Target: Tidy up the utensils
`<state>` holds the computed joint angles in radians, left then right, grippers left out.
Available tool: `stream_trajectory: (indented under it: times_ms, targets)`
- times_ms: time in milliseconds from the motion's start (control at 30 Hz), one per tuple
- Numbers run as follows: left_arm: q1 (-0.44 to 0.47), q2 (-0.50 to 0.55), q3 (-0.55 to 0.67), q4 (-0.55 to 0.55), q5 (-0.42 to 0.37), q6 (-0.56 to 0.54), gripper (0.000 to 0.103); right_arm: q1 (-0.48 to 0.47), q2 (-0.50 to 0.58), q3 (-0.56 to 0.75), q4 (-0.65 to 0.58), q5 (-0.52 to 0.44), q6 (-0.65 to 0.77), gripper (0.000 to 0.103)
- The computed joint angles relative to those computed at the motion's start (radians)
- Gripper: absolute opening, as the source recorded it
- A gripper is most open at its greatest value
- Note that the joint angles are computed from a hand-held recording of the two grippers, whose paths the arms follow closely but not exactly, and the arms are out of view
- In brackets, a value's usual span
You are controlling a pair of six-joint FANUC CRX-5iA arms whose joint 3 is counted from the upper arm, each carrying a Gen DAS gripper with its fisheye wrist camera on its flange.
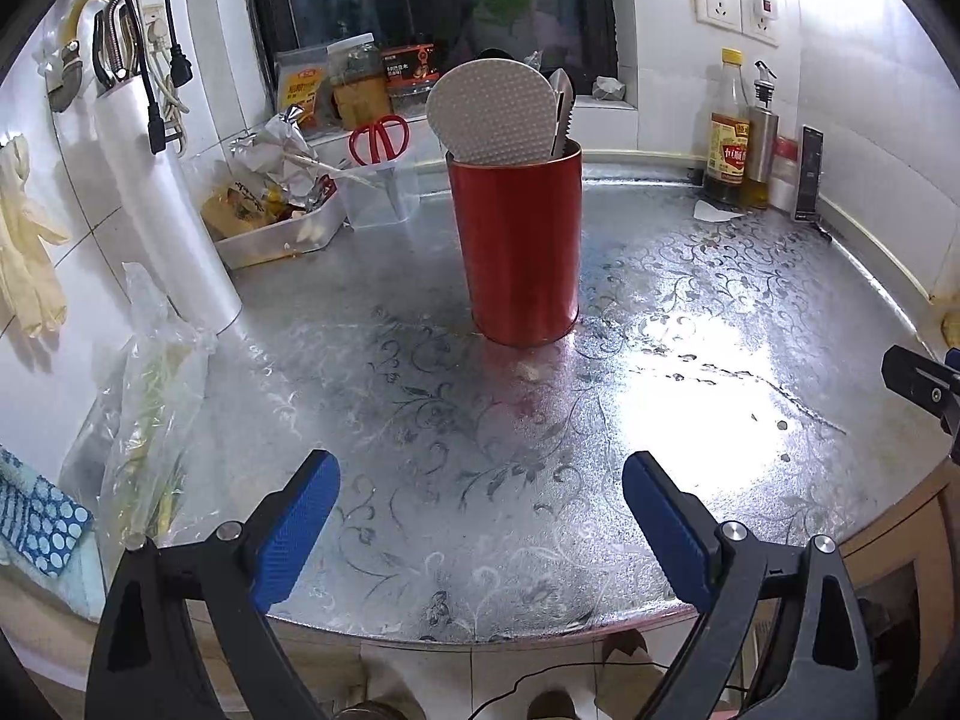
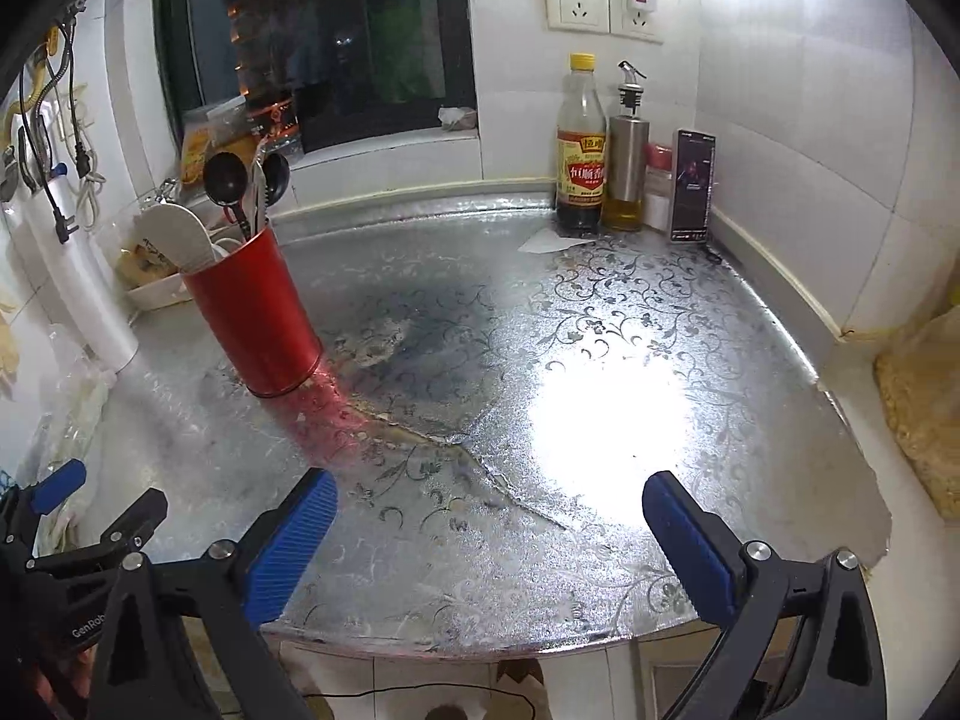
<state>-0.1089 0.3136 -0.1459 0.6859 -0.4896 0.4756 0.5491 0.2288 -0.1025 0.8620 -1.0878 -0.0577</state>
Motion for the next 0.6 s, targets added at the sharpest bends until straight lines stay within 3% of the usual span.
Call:
stream_trajectory:
  times_ms: [600]
  targets:
    - [0.008, 0.026, 0.008, 0.085, -0.015, -0.067, 0.095, 0.017, 0.03, 0.029, 0.014, -0.056, 0.001, 0.103]
